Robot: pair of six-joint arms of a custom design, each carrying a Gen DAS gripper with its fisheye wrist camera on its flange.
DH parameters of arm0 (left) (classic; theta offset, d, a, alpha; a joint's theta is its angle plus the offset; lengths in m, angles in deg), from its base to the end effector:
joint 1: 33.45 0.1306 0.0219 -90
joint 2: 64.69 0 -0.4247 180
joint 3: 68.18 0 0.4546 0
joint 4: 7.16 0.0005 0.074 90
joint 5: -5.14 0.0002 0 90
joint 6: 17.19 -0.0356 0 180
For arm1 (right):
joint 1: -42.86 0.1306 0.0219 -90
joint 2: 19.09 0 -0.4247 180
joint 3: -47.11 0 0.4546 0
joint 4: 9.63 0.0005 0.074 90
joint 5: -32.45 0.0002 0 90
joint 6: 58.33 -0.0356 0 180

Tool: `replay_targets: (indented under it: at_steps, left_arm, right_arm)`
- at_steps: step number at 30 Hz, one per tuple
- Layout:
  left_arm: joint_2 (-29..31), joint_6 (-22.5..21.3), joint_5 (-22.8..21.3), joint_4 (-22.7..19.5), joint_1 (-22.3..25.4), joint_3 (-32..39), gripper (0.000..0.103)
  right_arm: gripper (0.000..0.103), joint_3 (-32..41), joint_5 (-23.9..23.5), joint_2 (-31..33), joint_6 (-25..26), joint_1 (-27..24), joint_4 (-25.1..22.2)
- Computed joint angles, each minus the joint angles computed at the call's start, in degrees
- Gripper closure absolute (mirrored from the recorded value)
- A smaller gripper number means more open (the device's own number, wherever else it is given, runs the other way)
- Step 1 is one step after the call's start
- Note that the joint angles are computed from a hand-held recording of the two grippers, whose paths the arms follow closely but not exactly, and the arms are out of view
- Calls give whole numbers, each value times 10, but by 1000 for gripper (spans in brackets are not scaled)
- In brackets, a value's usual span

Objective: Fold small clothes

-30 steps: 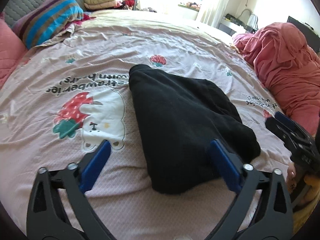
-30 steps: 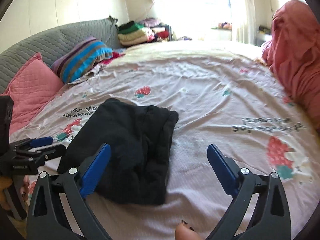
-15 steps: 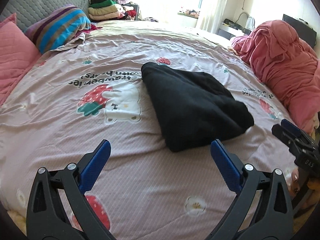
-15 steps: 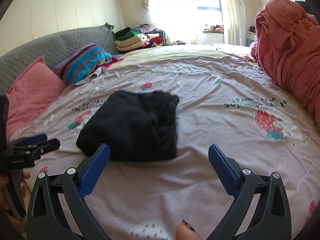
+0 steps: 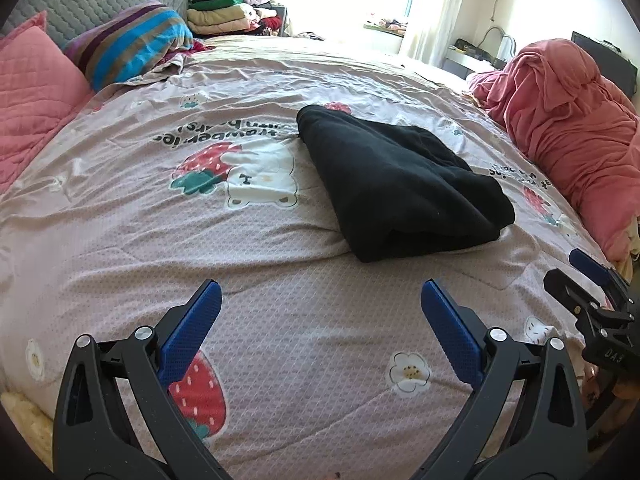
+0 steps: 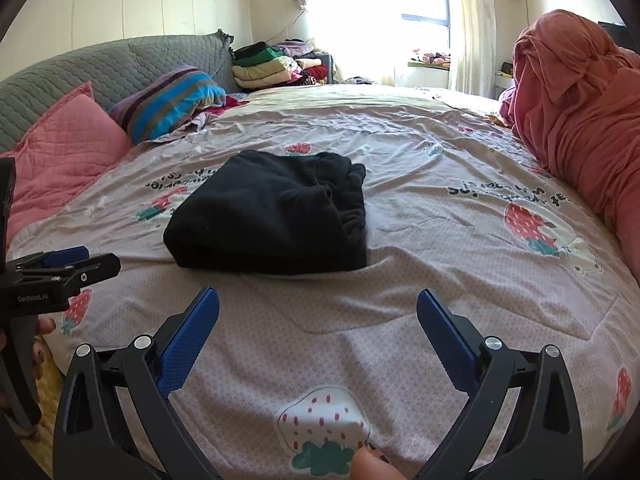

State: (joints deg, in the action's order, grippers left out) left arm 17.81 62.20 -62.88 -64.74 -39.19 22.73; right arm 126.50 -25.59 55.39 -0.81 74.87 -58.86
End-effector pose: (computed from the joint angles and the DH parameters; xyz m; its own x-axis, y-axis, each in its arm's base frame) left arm 0.4822 -0.0624 0.5371 -0.6781 0.2398 -0.6948 0.4691 0.8689 -0.1580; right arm 0.3796 0.2145 0.5058 -0.5688 0.1817 -0.8021 0.2097 0.9751 0.0722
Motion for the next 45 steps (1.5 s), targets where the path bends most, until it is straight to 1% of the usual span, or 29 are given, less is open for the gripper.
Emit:
replay_targets:
  at_steps: [5,10,13,18,22,32,45]
  left_arm:
    - [-2,0,2,-2,4,-2,9]
    - [-2,0,-1,-4,5,-2,9]
    - [-3,0,-15,-3,2,-3,9]
    - [-3,1,-19,-4,0,-4,9]
    - [-3,3,-31,-4,-1,-3,9]
    - [-4,6,-19,-5,4,-3,9]
    - [-7,-2,-28,-13,1,-3,9]
  right_arm:
    - [5,2,-7,5,-16,0,-9]
    - [5,5,-5,6,-19,0,-13]
    - [5,6,-5,7,-22,0,-19]
    - [5,5,-8,5,-25,-1,-22]
    - [5,5,-9,5,-25,-1,-21]
    - [5,7,-2,8,-29,6,-28]
    - [5,5,3,2,-36,5,-36]
